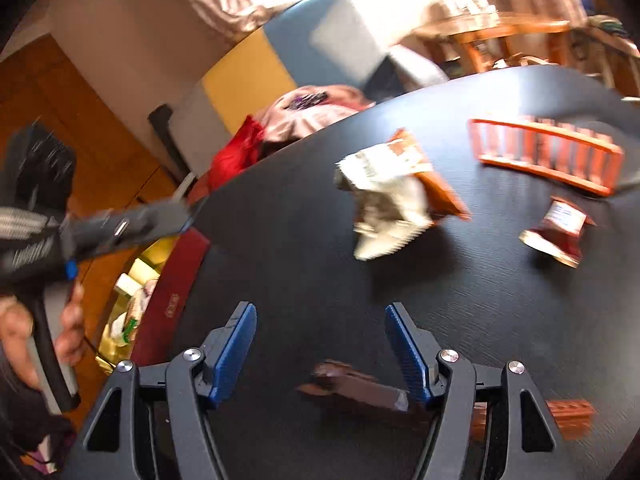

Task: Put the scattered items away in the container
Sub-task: 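Grasp the crumpled white-orange snack bag with the left gripper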

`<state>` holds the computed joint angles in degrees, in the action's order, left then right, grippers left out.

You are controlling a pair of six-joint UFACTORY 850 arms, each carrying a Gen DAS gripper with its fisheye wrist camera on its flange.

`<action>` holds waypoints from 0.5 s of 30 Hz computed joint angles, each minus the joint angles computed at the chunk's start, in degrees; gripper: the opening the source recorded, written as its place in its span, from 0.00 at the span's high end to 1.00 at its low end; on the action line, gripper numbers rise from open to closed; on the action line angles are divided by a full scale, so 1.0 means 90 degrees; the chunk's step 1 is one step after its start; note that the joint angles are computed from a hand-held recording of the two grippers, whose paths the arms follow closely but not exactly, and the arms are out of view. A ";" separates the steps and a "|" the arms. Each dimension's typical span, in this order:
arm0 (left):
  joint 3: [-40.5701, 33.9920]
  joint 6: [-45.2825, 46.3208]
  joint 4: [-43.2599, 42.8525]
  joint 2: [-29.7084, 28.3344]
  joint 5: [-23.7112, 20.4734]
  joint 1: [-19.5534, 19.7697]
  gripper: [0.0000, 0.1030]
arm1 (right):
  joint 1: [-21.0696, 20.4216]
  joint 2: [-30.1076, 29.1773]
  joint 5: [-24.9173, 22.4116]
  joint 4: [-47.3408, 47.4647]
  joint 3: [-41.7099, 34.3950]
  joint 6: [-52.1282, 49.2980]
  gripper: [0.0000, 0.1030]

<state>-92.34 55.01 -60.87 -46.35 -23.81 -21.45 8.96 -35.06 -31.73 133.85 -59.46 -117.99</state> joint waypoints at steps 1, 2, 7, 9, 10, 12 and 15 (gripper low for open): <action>-0.0227 -0.0305 0.0230 -0.0150 -0.0047 -0.0055 0.54 | -0.0017 0.0078 0.0033 0.0276 0.0134 -0.0239 0.34; -0.0520 -0.0614 0.0475 -0.0348 -0.0149 -0.0102 0.54 | -0.0039 0.0135 0.0016 0.0444 0.0235 -0.0366 0.33; -0.1835 -0.2111 0.1445 -0.1243 -0.0676 -0.0228 0.54 | -0.0187 0.0291 -0.0166 0.0947 0.0571 -0.0724 0.33; -0.2192 -0.2291 0.1361 -0.1517 -0.0823 -0.0228 0.49 | -0.0215 0.0300 -0.0206 0.1066 0.0607 -0.0847 0.33; -0.2334 -0.2335 0.1288 -0.1632 -0.0875 -0.0223 0.48 | -0.0239 0.0301 -0.0238 0.1112 0.0628 -0.0902 0.33; -0.2500 -0.2401 0.1095 -0.1785 -0.0839 -0.0207 0.45 | -0.0288 0.0298 -0.0313 0.1173 0.0664 -0.0965 0.33; -0.2706 -0.2213 0.0517 -0.1990 -0.0883 -0.0140 0.42 | -0.0349 0.0258 -0.0456 0.1178 0.0671 -0.0937 0.33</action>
<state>-116.69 35.09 -56.22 -64.26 -31.76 -22.71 5.82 -32.74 -35.84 144.46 -53.42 -126.43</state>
